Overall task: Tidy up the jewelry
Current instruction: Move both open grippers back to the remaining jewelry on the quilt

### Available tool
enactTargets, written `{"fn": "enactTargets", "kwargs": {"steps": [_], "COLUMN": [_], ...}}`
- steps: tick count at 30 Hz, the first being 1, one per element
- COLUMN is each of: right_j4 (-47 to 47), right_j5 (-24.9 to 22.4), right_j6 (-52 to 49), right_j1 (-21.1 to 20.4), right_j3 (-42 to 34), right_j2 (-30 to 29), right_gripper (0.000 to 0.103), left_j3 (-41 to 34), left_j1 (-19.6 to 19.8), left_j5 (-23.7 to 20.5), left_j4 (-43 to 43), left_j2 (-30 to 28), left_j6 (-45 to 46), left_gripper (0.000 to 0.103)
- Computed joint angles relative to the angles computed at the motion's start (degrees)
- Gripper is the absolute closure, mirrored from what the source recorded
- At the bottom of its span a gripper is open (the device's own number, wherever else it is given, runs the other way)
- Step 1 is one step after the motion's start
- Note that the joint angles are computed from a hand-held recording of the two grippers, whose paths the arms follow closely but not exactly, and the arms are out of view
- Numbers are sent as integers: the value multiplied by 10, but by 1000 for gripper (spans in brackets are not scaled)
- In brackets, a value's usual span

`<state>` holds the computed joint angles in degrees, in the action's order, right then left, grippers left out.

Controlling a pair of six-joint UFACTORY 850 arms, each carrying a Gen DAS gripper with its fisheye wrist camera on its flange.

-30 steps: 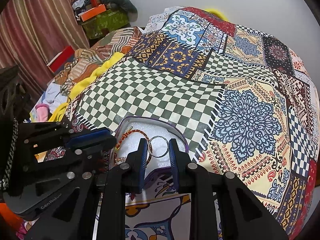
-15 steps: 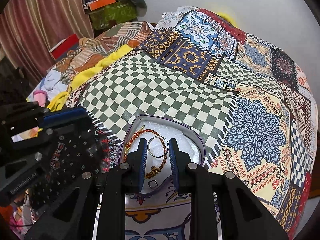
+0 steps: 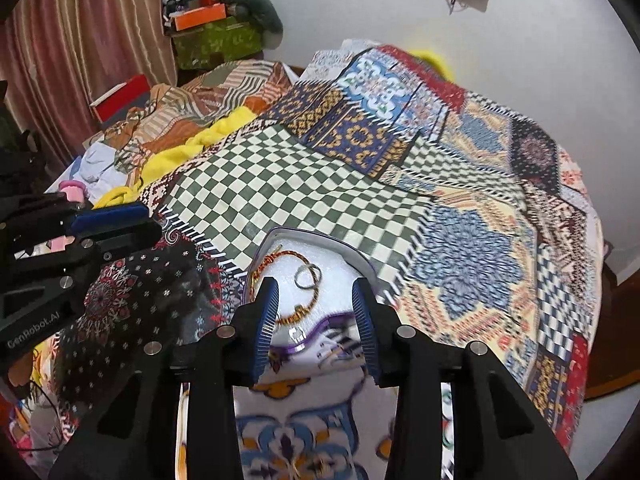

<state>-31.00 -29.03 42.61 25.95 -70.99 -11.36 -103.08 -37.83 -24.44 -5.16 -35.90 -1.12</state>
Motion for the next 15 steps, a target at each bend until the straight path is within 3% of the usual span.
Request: {"fn": "enactTargets", "kwargs": {"steps": [1, 10, 15], "right_j4": [-11, -109, -122], "right_j5": [-2, -16, -22], "right_j6": [13, 140, 178], "right_j1": [2, 12, 5], "right_j3": [6, 84, 131], "right_j2": [8, 103, 159], "right_gripper": [68, 68, 68], "left_j3": [6, 40, 48], "left_j1": [-2, -28, -50], "left_j5": [6, 28, 26], "left_j4": [3, -14, -31], "left_j2": [6, 48, 55], "left_j6": [-3, 14, 47], "left_gripper": [75, 63, 61]}}
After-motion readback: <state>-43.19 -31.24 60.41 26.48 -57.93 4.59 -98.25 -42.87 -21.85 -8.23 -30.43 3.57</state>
